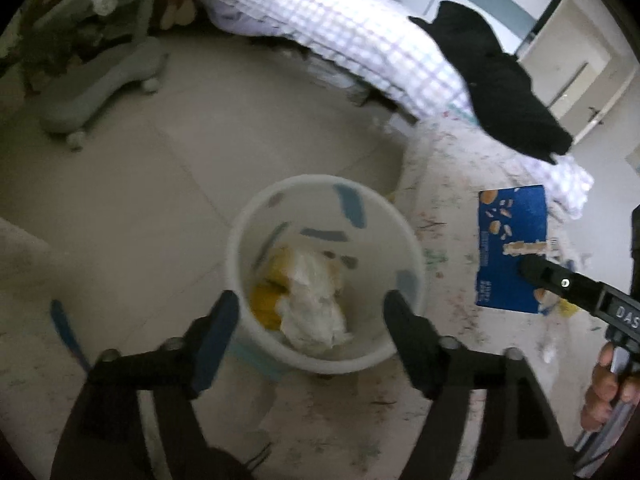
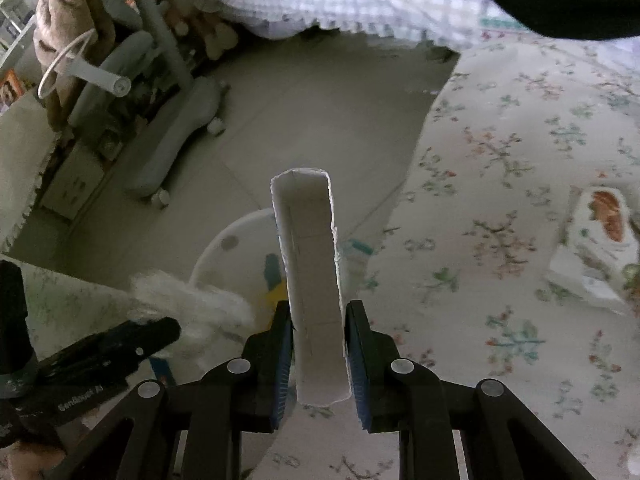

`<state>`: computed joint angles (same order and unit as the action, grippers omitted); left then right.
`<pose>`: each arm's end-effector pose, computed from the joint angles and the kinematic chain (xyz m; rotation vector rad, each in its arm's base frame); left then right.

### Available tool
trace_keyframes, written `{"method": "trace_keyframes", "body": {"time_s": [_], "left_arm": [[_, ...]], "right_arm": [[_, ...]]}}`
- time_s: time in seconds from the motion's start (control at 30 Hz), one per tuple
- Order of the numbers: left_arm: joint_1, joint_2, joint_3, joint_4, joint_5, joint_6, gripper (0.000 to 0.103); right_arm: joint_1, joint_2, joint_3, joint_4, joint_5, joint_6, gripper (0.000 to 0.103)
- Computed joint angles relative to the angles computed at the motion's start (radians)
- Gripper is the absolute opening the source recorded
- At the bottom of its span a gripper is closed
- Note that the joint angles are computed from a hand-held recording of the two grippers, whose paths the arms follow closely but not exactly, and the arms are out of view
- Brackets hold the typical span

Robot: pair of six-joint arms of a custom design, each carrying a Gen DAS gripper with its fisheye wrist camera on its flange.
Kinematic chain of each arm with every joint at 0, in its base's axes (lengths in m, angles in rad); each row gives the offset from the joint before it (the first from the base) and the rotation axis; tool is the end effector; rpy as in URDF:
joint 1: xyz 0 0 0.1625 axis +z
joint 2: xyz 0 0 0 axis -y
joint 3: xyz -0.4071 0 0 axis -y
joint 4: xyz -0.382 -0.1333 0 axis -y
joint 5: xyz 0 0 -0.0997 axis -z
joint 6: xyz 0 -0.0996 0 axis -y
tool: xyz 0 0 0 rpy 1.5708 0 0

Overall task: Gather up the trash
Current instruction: 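Drop the tissues and carton strip into the wastebasket by opening both grippers, then move both tools back toward the remaining trash on the bed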

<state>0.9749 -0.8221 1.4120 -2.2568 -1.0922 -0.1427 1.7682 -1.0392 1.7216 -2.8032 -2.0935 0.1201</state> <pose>-0.2459 -0.6818 0.1698 0.5772 2.6448 -0.3598 0.2061 -0.6042 0.2510 -0.0953 -2.5989 0.8322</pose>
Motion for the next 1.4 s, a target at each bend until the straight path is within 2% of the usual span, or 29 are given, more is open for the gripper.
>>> {"method": "trace_keyframes", "body": {"time_s": [0.27, 0.53, 0.63, 0.7, 0.73, 1.1, 1.4], "left_arm": [[0.013, -0.032, 0.006, 0.049, 0.062, -0.043, 0.088], [0.011, -0.066, 0.037, 0.038, 0.087, -0.039, 0.098], [0.008, -0.076, 0.046, 0.037, 0.095, -0.035, 0.102], [0.007, -0.081, 0.049, 0.032, 0.098, -0.029, 0.103], [0.006, -0.082, 0.05, 0.03, 0.1, -0.028, 0.103], [-0.01, -0.089, 0.053, 0.034, 0.063, -0.029, 0.103], [-0.04, -0.084, 0.061, 0.03, 0.001, -0.013, 0.103]], "right_arm": [[0.0, 0.053, -0.042, 0.022, 0.002, 0.006, 0.024], [0.007, 0.107, -0.08, 0.032, -0.011, -0.008, 0.025], [0.003, 0.118, -0.085, 0.016, 0.015, -0.007, 0.033], [-0.001, 0.113, -0.077, 0.006, 0.026, 0.014, 0.062], [0.0, 0.11, -0.071, -0.011, 0.022, 0.019, 0.066], [0.021, 0.034, -0.004, -0.064, -0.066, 0.008, 0.071], [0.034, -0.087, 0.111, -0.149, -0.147, -0.009, 0.074]]}}
